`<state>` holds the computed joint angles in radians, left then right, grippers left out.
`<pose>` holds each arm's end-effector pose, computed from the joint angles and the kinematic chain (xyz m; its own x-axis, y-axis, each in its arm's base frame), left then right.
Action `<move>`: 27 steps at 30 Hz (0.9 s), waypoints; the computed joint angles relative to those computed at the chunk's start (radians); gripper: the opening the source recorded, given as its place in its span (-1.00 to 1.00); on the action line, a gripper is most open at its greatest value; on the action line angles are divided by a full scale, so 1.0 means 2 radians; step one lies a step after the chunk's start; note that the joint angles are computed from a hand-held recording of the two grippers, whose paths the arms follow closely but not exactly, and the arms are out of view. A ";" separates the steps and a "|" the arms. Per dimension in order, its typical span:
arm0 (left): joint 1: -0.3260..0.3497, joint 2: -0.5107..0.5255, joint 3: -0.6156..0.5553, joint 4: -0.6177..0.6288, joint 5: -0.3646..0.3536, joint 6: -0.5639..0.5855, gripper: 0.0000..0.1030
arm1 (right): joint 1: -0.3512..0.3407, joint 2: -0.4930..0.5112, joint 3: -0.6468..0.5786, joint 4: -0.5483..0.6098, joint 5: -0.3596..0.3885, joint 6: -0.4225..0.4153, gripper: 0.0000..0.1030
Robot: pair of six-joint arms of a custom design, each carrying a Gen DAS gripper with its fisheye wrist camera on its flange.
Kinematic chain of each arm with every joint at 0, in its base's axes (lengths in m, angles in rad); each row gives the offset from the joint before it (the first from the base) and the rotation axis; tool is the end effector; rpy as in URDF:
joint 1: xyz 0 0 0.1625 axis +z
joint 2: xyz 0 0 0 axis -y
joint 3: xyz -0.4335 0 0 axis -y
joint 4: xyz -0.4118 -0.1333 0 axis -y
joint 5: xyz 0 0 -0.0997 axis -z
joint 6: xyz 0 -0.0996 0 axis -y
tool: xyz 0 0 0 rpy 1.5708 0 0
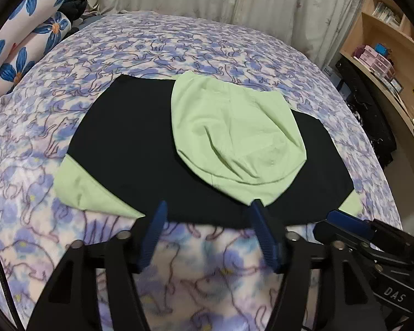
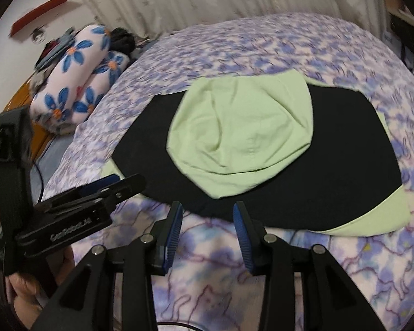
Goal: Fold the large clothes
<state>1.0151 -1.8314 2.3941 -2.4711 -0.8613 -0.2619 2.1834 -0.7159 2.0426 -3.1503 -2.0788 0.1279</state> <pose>-0.0193 -0.4067 0.3234 -0.8614 0.0020 -0.5080 0.2844 0.8304 -0.4791 0.3827 -0.3970 -0.0119 -0.8494 -0.2985 0.4352 -0.4521 0.8371 -0.3082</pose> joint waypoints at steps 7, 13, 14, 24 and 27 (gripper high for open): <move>0.008 -0.053 0.012 0.039 -0.003 -0.014 0.55 | 0.015 -0.004 0.011 -0.005 -0.011 -0.014 0.10; 0.084 -0.035 0.007 -0.001 -0.078 0.012 0.56 | 0.002 0.015 -0.002 0.011 -0.019 -0.001 0.11; 0.100 -0.027 0.005 -0.015 -0.094 0.018 0.56 | 0.000 0.019 -0.006 0.013 -0.022 0.000 0.11; 0.235 0.087 -0.023 -0.188 -0.224 0.054 0.56 | -0.020 0.072 -0.057 -0.023 -0.034 0.005 0.11; 0.255 0.123 -0.043 -0.239 -0.245 0.057 0.56 | -0.022 0.094 -0.082 -0.037 -0.051 -0.023 0.11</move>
<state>1.5244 -1.5854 2.3074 -2.9490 -1.3519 -0.1484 2.1390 -0.5283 1.8783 -3.2247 -2.1804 0.0823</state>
